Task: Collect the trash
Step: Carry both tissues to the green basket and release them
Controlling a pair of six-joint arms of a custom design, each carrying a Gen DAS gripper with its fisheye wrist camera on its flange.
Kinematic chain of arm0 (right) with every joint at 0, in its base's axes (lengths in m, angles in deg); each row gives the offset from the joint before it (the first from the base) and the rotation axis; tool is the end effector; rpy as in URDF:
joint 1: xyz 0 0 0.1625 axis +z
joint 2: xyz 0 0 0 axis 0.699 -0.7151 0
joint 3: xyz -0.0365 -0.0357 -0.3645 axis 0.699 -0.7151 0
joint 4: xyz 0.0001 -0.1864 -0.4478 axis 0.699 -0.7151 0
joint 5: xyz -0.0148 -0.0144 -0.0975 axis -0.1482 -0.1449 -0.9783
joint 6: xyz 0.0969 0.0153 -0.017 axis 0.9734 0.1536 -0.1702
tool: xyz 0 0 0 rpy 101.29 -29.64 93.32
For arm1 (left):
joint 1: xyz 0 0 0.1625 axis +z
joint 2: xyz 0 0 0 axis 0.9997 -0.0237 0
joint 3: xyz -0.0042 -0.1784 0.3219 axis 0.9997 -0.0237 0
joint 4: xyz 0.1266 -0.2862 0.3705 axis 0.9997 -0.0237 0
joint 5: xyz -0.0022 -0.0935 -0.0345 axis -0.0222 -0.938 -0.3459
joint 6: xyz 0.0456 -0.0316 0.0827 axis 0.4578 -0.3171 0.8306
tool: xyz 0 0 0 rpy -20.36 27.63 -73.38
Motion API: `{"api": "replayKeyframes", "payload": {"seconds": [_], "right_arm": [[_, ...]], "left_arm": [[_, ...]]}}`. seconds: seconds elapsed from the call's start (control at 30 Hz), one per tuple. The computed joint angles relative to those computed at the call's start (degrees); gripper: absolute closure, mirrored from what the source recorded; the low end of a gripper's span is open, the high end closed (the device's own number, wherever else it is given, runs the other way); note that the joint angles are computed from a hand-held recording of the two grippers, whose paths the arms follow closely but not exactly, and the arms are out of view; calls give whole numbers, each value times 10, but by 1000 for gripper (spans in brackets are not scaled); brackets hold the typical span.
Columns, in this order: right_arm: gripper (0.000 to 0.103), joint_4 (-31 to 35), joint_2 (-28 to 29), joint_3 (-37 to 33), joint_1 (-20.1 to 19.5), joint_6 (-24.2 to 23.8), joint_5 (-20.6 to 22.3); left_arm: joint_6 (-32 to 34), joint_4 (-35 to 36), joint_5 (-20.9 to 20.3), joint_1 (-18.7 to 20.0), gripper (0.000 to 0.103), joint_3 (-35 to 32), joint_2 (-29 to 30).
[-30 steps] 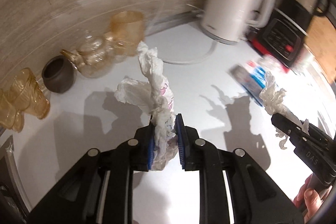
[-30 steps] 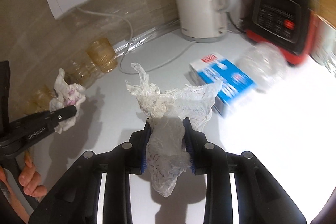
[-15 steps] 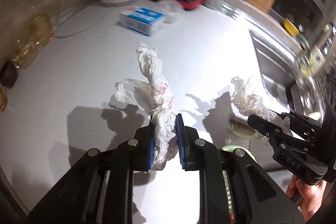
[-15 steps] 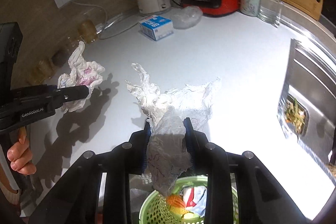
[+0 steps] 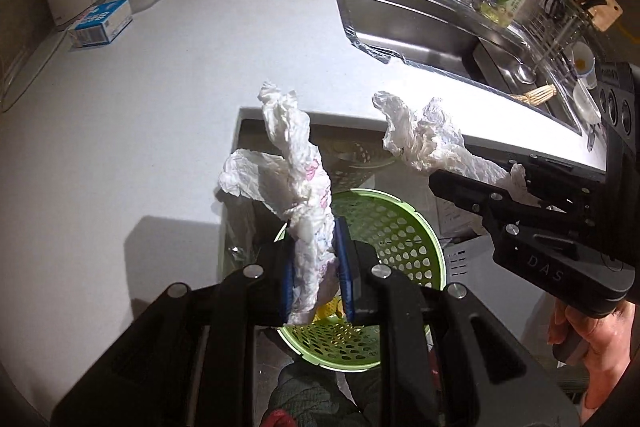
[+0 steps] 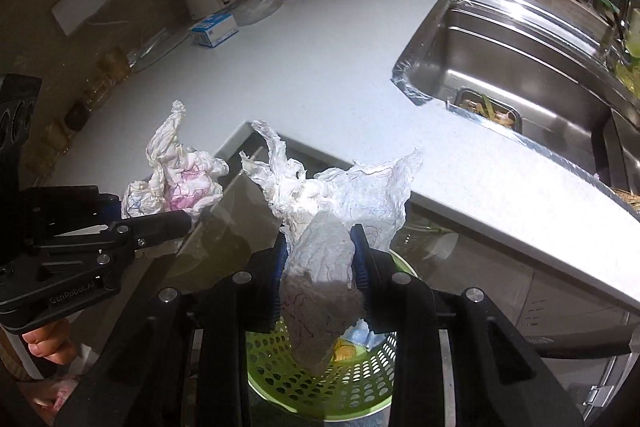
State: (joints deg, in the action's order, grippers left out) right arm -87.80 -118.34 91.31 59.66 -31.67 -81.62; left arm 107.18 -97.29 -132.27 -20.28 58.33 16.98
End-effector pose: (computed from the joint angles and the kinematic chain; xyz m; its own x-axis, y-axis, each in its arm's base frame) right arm 0.2372 -0.7001 0.0459 -0.7843 0.3294 0.5256 -0.1212 0.7496 -0.6507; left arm -0.1384 -0.8029 0.1478 -0.5049 0.8105 -0.2971 0.8066 0.5655 0.1721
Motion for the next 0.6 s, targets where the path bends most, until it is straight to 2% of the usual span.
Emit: {"api": "replayKeyframes", "payload": {"seconds": [0.3, 0.6], "right_arm": [[71, 19, -29, 49, -4, 40, 1], [71, 44, -41, 81, -12, 77, 15]], "left_arm": [[4, 5, 7, -2, 85, 17, 0], [16, 8, 50, 4, 85, 60, 1]]}}
